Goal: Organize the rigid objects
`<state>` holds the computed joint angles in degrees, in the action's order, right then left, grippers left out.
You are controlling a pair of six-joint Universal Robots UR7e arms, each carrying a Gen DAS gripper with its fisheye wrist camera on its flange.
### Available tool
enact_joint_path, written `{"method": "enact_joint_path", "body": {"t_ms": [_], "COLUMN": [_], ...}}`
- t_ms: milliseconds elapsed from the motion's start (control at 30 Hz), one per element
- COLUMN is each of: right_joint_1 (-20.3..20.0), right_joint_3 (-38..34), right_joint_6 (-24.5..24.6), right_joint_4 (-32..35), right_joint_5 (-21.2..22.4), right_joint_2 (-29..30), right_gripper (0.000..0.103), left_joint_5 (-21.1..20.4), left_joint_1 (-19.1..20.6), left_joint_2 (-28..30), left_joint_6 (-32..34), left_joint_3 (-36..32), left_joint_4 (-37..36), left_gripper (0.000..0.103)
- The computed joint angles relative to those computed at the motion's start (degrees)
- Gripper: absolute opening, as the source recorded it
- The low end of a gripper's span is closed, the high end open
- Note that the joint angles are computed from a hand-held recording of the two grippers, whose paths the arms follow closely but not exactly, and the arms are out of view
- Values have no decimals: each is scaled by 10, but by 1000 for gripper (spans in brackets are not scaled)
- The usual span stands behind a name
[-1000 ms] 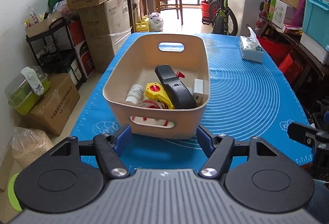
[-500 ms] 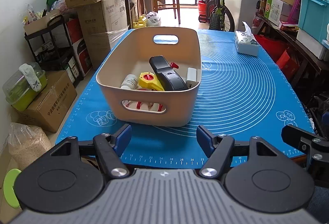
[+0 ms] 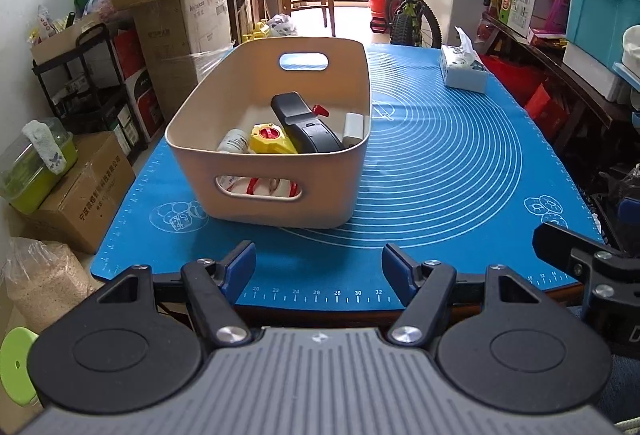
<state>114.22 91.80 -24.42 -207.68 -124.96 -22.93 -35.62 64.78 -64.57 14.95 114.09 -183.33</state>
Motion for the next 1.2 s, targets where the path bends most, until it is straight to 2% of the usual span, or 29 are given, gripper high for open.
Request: {"method": "enact_joint_path", "body": {"t_ms": [1200], "right_joint_1": [0], "right_joint_3": [-1], "right_joint_6": [4], "right_joint_4": [0], "right_joint_5": [-4], "right_joint_2": [3], "right_gripper": [100], "left_joint_5": [3], "left_joint_1": [-2], "left_joint_2": [1], "left_joint_6": [9], "left_joint_3": [1], "left_joint_4": [-11], "left_gripper": [70]}}
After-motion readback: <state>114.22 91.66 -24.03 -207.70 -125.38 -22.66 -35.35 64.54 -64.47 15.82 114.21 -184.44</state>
